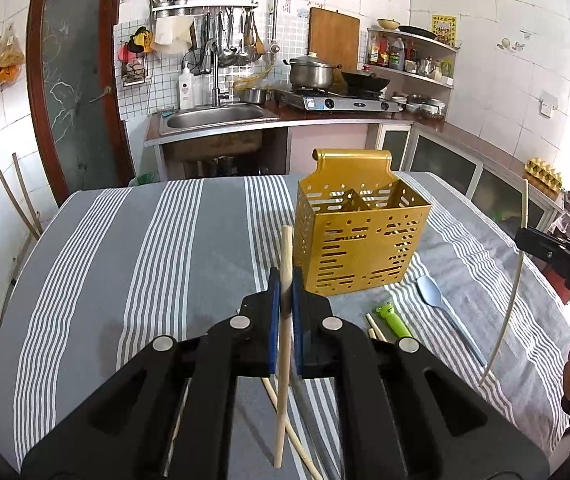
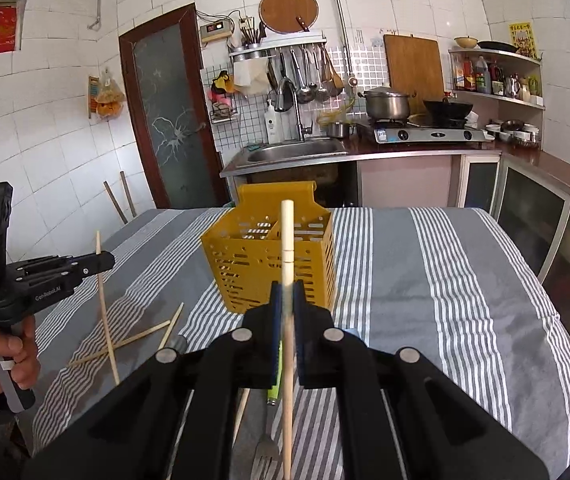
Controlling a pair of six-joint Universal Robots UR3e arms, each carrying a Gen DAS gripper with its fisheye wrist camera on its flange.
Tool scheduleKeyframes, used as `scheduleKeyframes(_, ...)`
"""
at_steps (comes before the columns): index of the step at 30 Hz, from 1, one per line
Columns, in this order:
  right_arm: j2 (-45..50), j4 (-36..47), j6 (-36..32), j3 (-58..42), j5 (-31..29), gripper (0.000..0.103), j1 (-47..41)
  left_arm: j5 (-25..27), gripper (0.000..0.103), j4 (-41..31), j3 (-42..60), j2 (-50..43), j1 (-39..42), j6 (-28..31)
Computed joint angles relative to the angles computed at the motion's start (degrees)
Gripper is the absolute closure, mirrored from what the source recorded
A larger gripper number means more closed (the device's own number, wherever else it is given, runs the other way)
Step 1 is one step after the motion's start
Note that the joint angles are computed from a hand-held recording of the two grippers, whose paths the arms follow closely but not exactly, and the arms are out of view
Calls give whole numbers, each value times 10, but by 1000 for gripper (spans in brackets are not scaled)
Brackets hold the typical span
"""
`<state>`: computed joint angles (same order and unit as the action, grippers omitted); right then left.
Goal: Organize utensils
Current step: 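Carry both chopsticks upright over the yellow basket and lower them in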
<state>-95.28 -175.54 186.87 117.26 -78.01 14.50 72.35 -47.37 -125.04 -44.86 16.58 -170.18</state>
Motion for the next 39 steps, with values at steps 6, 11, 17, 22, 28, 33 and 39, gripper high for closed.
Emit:
scheduleKeyframes(6, -7, -4, -1, -10, -6, 97, 1, 6, 99, 16, 16, -12, -12, -11)
scheduleKeyframes(11, -5, 1, -3, -32, -5, 97, 0, 8, 99, 24, 50, -33, -25, -22)
scheduleKeyframes(17, 3, 16, -7, -80, -4, 97, -2, 27, 99, 47, 110, -86, -64, -38)
scheduleKeyframes(22, 29, 24, -10, -133, -11, 97, 2, 45, 99, 66, 175, -141, -97, -59)
scheduleKeyframes(28, 68, 43, -16, -216, -23, 97, 10, 63, 99, 91, 259, -214, -122, -80)
scheduleKeyframes(33, 118, 49, -14, -303, -40, 97, 16, 70, 99, 108, 344, -290, -133, -100)
scheduleKeyframes(39, 192, 68, -6, -424, -56, 97, 17, 101, 99, 130, 444, -384, -163, -113)
